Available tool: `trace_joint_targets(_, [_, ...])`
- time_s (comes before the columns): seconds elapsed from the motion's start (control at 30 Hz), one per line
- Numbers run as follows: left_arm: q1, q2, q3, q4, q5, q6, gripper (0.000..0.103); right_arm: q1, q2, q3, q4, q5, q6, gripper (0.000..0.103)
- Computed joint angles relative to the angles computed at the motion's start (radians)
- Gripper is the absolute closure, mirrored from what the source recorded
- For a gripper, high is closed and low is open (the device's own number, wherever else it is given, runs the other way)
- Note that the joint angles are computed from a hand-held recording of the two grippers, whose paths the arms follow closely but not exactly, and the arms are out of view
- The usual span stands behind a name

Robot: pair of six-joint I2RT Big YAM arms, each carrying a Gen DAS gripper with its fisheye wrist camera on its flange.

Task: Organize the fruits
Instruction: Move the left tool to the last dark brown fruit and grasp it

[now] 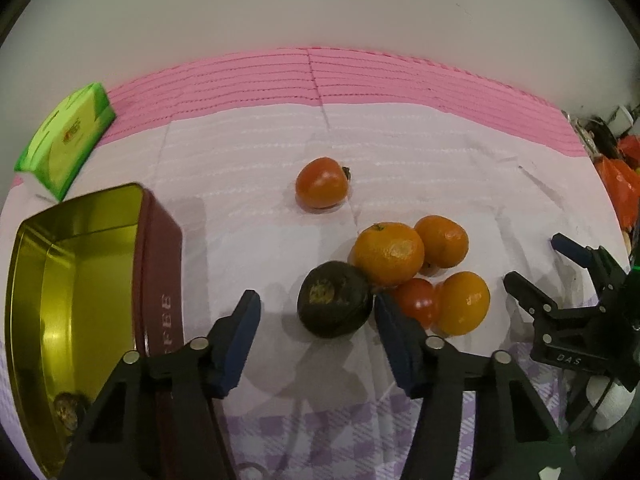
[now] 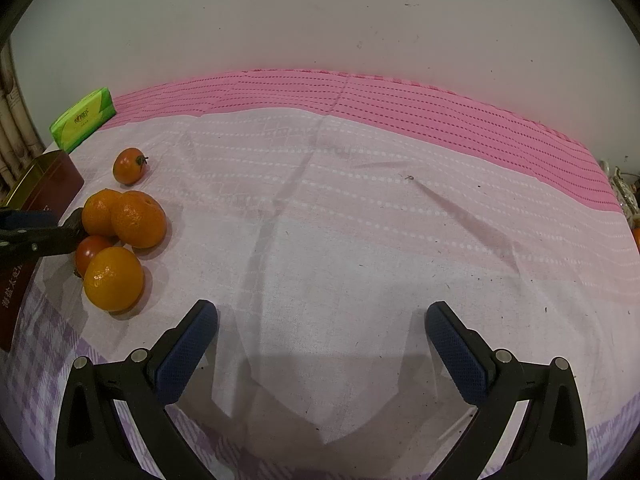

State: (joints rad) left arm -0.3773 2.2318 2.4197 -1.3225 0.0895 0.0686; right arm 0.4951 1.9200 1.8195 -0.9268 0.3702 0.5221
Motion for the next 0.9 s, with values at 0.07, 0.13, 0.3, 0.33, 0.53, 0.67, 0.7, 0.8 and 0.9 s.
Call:
trace_joint_targets(0.07, [-0.003, 0.023, 0.033, -0.018, 0.000, 0.003, 0.052, 0.000, 0.000, 0.001, 0.000, 0.000, 0.000, 0.000])
trace_joint_targets(0.13, [-0.005, 0.035, 0.048, -0.029, 0.006, 0.000, 0.055, 0.000, 0.000, 0.000, 0.000, 0.000, 0.000, 0.000])
trace_joint_targets(0.3, [-0.008, 0.052, 0.065, -0.036, 0.012, -0.005, 0.063, 0.000, 0.000, 0.000, 0.000, 0.000, 0.000, 0.000])
trace_joint_targets(0.33, [-0.008, 0.053, 0.065, -0.037, 0.017, -0.002, 0.065, 0.000, -0.001, -0.002, 0.000, 0.000, 0.000, 0.000])
trace_joint_targets(0.53, [-0.008, 0.029, 0.017, -0.004, 0.010, -0.003, 0.067, 0.000, 0.000, 0.000, -0.001, 0.000, 0.000, 0.000])
trace_joint_targets(0.67, [-0.005, 0.002, -0.025, 0.009, 0.007, -0.014, 0.067, 0.000, 0.000, 0.001, -0.002, 0.000, 0.001, 0.000])
trace_joint_targets(0.7, [-0.004, -0.004, -0.034, 0.012, 0.005, -0.014, 0.067, 0.000, -0.001, 0.001, -0.002, 0.000, 0.001, 0.000])
trace_joint_targets(0.8, [-0.003, -0.027, -0.061, 0.015, -0.002, -0.019, 0.067, 0.000, 0.000, 0.001, -0.002, 0.000, 0.001, 0.000])
trace_joint_targets(0.9, [0.000, -0.059, -0.103, 0.028, 0.006, -0.026, 0.067, 0.000, -0.001, 0.000, -0.002, 0.000, 0.001, 0.000])
